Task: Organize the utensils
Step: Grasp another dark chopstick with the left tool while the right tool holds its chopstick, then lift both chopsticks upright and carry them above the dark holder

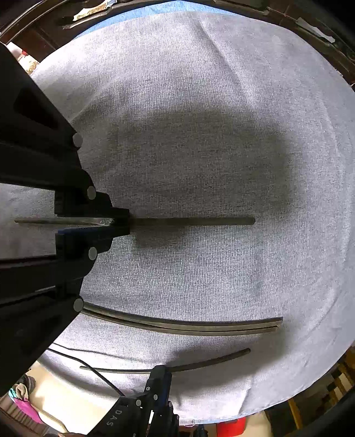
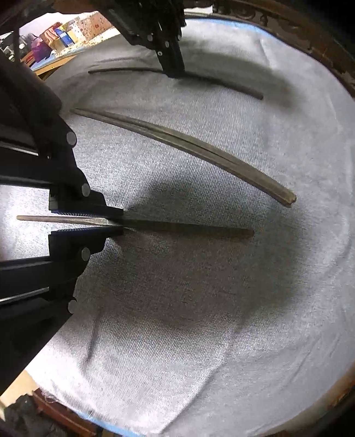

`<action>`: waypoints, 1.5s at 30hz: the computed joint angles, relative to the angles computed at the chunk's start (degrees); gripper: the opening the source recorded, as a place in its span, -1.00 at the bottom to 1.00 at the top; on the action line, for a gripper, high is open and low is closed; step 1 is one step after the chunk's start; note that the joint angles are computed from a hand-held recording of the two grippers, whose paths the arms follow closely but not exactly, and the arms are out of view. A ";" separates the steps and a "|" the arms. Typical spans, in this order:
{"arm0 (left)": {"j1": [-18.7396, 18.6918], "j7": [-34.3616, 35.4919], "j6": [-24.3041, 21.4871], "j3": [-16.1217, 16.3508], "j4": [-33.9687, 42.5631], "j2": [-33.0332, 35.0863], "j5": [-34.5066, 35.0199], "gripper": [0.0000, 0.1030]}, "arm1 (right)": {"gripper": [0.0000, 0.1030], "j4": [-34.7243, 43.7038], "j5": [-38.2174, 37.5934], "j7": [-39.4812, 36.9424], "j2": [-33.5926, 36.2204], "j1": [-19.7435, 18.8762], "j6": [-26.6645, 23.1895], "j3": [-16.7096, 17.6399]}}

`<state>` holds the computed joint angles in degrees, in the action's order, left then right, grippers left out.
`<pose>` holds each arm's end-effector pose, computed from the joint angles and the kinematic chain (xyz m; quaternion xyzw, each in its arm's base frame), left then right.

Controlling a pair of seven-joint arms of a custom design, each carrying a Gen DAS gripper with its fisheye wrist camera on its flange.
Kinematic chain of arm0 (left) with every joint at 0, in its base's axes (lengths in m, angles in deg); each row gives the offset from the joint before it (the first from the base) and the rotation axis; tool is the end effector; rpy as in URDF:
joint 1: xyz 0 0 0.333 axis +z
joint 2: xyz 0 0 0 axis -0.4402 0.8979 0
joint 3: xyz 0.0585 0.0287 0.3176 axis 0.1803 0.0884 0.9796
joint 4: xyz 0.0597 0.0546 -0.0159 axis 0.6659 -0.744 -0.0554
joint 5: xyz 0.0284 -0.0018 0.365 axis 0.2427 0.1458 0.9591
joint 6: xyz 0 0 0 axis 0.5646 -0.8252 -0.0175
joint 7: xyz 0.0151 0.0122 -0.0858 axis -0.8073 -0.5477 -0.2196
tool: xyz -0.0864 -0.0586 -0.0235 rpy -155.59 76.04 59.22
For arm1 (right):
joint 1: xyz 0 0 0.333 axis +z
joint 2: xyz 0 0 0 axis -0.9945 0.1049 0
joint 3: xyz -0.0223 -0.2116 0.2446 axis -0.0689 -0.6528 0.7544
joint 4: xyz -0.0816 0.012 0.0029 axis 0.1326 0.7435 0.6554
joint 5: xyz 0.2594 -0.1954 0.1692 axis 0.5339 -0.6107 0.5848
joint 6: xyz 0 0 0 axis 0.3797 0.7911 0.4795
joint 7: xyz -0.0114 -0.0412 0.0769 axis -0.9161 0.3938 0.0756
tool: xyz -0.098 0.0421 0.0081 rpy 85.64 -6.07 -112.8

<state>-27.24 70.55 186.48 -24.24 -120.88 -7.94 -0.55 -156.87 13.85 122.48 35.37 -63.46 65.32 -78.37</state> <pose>0.5037 -0.0875 0.3758 0.8172 -0.5720 -0.0008 0.0708 0.4315 0.2368 0.4788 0.9479 -0.3153 0.0127 0.0425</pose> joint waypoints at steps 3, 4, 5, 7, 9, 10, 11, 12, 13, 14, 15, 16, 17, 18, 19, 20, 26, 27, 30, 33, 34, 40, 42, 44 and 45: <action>-0.60 -1.73 0.25 -0.53 1.60 1.55 1.47 -0.87 | -0.85 -0.47 -3.34 2.73 -0.17 0.82 0.31 1.24; -0.77 -2.04 0.58 -0.71 1.52 1.73 2.03 -0.88 | -0.82 -0.78 -4.46 3.64 -0.37 1.19 0.53 1.64; -1.09 -2.61 0.73 -1.00 1.58 1.77 2.61 -0.88 | -0.85 -1.08 -5.27 4.28 -0.58 1.51 0.82 1.91; -1.16 -2.97 2.04 -1.10 0.31 0.90 2.63 -0.89 | -0.86 -2.02 -6.37 5.59 -1.28 1.96 1.91 2.26; -1.00 -3.23 4.13 -0.92 -2.02 -0.72 0.74 -0.89 | -0.86 -3.35 -5.15 5.92 -2.49 1.93 3.62 1.91; -1.00 -3.45 4.88 -0.73 -3.40 -1.68 0.22 -0.89 | -0.87 -3.96 -4.00 5.75 -3.07 1.71 4.05 1.60; -1.05 -3.40 5.61 -0.54 -4.61 -2.57 -0.30 -0.89 | -0.87 -4.60 -2.32 5.25 -3.78 1.35 4.50 1.09; -1.05 -3.62 7.36 -0.24 -7.04 -4.39 -1.20 -0.89 | -0.87 -5.42 -0.72 4.59 -4.65 0.88 5.03 0.58; -1.20 -3.99 8.73 0.08 -8.82 -5.79 -1.57 -0.89 | -0.87 -6.14 0.34 4.13 -5.39 0.40 5.67 0.32; -1.37 -4.49 10.43 0.49 -10.94 -7.51 -2.20 -0.89 | -0.87 -7.35 2.02 3.52 -6.63 -0.21 6.88 -0.23; -1.67 -4.67 12.17 0.94 -12.84 -9.11 -3.13 -0.89 | -0.87 -8.29 4.45 2.45 -7.82 -0.83 7.50 -0.95; -2.09 -4.85 14.65 1.44 -15.42 -11.38 -4.43 -0.89 | -0.87 -8.87 6.50 1.40 -8.66 -1.40 7.68 -1.40; -2.54 -5.85 16.44 1.83 -17.57 -13.44 -4.64 -0.89 | -0.87 -9.91 9.23 -0.09 -10.14 -1.99 8.22 -2.19; -3.02 -7.16 18.03 2.13 -19.39 -15.15 -4.24 -0.89 | -0.87 -11.09 12.14 -1.86 -11.86 -2.54 8.88 -3.02; -3.73 -8.28 21.01 2.55 -22.06 -17.61 -4.70 -0.89 | -0.87 -11.93 14.40 -3.34 -13.14 -3.14 9.13 -3.52; -4.69 -8.59 23.55 3.27 -24.69 -19.47 -5.57 -0.89 | -0.87 -13.13 17.64 -5.11 -15.11 -3.66 9.35 -4.49; -4.91 -24.80 30.92 -0.52 -33.68 -32.24 0.82 -0.89 | -0.87 -20.33 33.72 -14.03 -27.14 -6.61 9.69 -9.82; -4.17 -28.04 31.97 -2.00 -35.05 -34.80 2.52 -0.89 | -0.87 -21.71 36.04 -15.21 -29.51 -7.14 9.97 -10.55; -2.39 -33.70 32.28 -4.24 -37.93 -41.29 6.77 -0.89 | -0.87 -25.23 41.39 -19.04 -35.12 -9.01 10.56 -12.48; -0.56 -39.68 31.81 -7.56 -39.75 -47.59 10.78 -0.89 | -0.87 -27.87 46.44 -23.33 -40.88 -11.19 10.12 -15.61; -0.09 -41.45 31.47 -8.75 -40.11 -49.41 12.09 -0.89 | -0.87 -28.45 48.06 -24.28 -42.69 -11.79 9.51 -16.43; 1.85 -50.81 29.38 -15.23 -38.56 -55.32 19.03 -0.89 | -0.87 -35.29 57.87 -29.01 -57.59 -14.62 13.65 -16.36; 0.77 -52.65 28.40 -15.62 -38.39 -57.24 20.45 -0.89 | -0.87 -37.07 58.78 -28.68 -62.54 -14.93 12.19 -16.46; 0.29 -54.89 28.71 -16.87 -38.49 -58.44 22.31 -0.89 | -0.87 -38.11 60.02 -29.05 -65.46 -14.75 12.24 -15.48; 0.19 -55.87 28.90 -17.37 -38.26 -58.67 23.26 -0.89 | -0.87 -38.02 59.60 -28.84 -66.52 -14.78 11.32 -15.88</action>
